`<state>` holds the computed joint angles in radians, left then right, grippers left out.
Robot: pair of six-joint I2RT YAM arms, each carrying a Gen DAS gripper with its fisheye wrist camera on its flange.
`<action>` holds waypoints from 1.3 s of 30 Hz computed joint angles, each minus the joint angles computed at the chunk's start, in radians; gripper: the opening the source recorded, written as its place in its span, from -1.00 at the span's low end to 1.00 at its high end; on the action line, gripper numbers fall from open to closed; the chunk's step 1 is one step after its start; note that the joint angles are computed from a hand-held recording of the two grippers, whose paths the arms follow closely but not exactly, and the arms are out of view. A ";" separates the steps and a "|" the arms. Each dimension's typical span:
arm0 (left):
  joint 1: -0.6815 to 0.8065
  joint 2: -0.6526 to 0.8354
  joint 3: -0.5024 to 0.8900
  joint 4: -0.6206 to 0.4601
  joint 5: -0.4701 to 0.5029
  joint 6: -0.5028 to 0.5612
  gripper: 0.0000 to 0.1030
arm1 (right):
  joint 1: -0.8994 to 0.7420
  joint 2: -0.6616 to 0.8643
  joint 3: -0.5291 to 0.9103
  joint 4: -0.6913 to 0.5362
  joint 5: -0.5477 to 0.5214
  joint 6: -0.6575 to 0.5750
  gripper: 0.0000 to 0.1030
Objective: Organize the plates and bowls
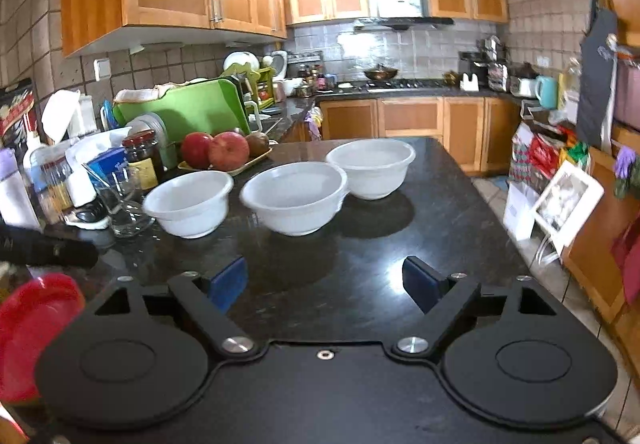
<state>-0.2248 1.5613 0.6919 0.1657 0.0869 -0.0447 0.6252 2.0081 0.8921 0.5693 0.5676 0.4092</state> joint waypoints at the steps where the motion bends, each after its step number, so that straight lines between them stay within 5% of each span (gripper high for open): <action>1: -0.024 0.021 0.027 -0.010 -0.018 -0.021 0.66 | -0.020 -0.009 -0.019 0.022 -0.016 -0.031 0.71; 7: -0.147 0.147 0.190 -0.068 -0.126 -0.112 0.66 | -0.197 -0.053 -0.074 0.097 -0.206 -0.189 0.71; 13: -0.226 0.248 0.326 -0.115 -0.222 -0.187 0.66 | -0.366 -0.053 0.003 0.017 -0.431 -0.235 0.71; 21: -0.272 0.384 0.568 -0.277 -0.338 -0.222 0.63 | -0.492 0.092 0.386 -0.399 -0.626 -0.373 0.70; 30: -0.267 0.490 0.834 -0.489 -0.272 -0.184 0.58 | -0.539 0.330 0.867 -0.863 -0.695 -0.377 0.72; 39: -0.247 0.688 1.207 -0.694 -0.197 -0.143 0.52 | -0.576 0.394 1.103 -0.968 -0.746 -0.261 0.66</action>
